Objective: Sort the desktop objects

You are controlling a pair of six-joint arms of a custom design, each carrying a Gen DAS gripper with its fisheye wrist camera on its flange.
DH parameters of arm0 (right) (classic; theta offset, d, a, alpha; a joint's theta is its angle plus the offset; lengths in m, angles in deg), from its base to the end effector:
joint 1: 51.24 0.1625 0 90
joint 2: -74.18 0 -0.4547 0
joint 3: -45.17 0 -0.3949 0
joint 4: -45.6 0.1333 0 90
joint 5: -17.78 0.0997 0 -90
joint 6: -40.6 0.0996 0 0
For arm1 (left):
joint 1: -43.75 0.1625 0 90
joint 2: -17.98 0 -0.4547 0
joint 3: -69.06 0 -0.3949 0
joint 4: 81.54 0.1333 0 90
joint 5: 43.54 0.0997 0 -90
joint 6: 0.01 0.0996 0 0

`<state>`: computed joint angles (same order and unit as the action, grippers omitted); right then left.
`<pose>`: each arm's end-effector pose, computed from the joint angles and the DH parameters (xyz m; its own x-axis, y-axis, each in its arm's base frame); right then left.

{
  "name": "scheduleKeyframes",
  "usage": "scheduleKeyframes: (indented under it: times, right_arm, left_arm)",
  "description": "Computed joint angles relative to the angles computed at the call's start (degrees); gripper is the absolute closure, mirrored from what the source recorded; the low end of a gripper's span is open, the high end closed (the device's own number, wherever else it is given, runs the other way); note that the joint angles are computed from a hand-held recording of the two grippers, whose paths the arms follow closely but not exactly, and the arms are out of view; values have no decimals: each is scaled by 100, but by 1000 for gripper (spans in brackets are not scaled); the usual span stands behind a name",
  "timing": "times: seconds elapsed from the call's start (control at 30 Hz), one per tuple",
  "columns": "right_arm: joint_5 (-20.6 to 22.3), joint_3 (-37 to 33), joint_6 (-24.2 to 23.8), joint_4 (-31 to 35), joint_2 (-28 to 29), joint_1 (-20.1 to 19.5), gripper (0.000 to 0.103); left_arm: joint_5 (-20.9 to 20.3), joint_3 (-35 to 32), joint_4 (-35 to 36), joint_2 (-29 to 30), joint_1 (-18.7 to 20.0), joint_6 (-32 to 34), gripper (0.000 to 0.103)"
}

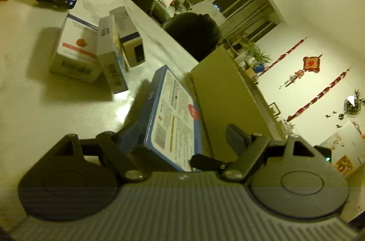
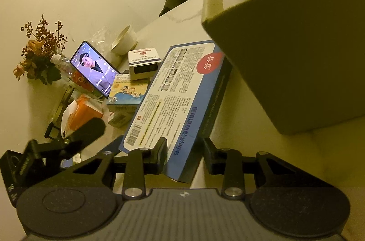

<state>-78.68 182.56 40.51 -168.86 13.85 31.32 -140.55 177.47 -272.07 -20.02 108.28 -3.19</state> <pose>0.0623 -0.4658 0.1791 -0.9747 0.2097 0.0773 0.0861 0.6715 -0.7360 -0.1601 -0.6178 0.0349 -0.8890 0.4381 0.1332 0.3232 0.8065 -0.4952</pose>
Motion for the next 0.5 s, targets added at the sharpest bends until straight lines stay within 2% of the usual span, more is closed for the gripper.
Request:
scheduleKeyframes:
  times: [0.2, 0.33, 0.5]
  right_arm:
    - [-16, 31, -12, -105, 3, -22, 62]
    - [-155, 21, -51, -223, 42, 36, 60]
    - [-201, 0, 18, -278, 62, 59, 58]
  left_arm:
    - [-202, -36, -61, 96, 69, -182, 21]
    - [-481, -70, -54, 118, 130, -297, 21]
    - [-555, -96, -111, 163, 116, -334, 21]
